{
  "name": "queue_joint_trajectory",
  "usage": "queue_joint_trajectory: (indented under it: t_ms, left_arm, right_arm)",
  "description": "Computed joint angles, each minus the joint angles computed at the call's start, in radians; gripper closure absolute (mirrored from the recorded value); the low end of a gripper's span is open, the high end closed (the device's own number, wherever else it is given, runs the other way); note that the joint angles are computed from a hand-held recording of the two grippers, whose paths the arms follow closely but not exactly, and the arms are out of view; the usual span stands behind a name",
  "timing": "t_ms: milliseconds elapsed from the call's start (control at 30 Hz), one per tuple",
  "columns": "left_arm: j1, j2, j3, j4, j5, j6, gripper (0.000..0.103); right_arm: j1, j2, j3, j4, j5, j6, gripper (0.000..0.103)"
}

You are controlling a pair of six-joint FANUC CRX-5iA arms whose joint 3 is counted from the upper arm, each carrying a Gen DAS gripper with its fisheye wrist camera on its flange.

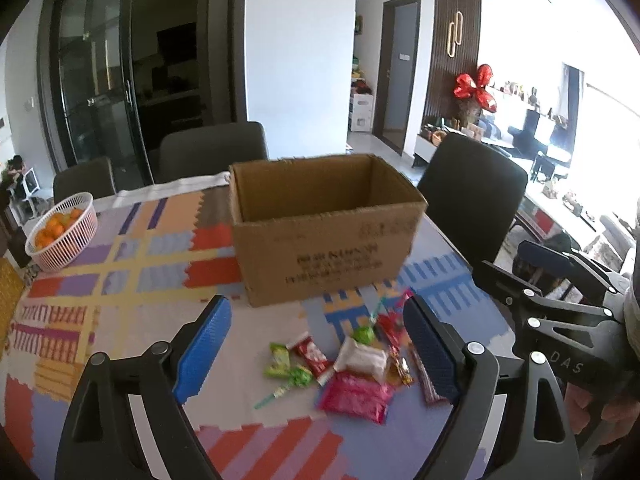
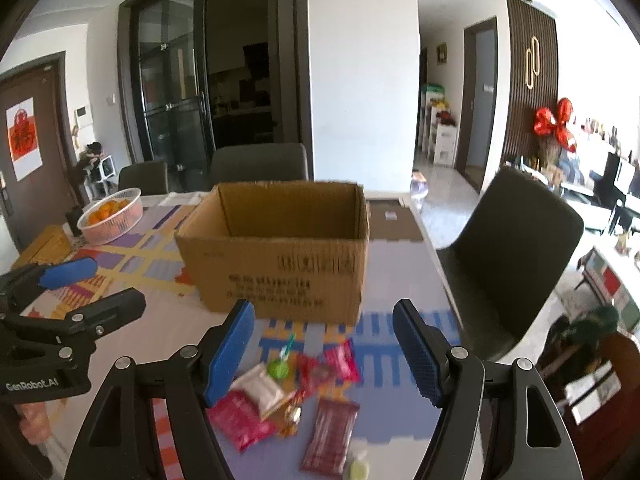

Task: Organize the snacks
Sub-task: 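Move the left tool to the pink wafer pack while the right tool approaches the pale green candy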

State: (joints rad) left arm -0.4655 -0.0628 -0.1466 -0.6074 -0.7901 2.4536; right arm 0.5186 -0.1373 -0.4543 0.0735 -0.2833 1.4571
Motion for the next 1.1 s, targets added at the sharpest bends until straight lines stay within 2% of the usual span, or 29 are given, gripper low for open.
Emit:
queue_joint_trajectory:
  t_ms: [133,333,567,700,1100]
  left_arm:
    - [-0.022,0.004,-0.021,0.012,0.001,-0.002,0.014]
    - [-0.030,0.019,-0.062,0.057,0.024,-0.033,0.014]
    - [-0.015,0.051,-0.097,0.136,0.070,-0.116,0.014]
    - [0.013,0.075,-0.124,0.218,0.111,-0.195,0.012]
    - [0.068,0.188,-0.124,0.349,0.134,-0.334,0.012]
  right_arm:
    - [-0.011,-0.023,-0.027,-0.032,-0.024,0.010,0.031]
    - [-0.006,-0.047,-0.111,0.077,-0.015,-0.089,0.031]
    - [-0.002,-0.043,-0.159,0.116,-0.052,-0.128,0.031]
    - [-0.004,-0.024,-0.162,0.102,-0.085,-0.123,0.031]
    - [-0.033,0.086,-0.127,0.084,-0.146,-0.146,0.031]
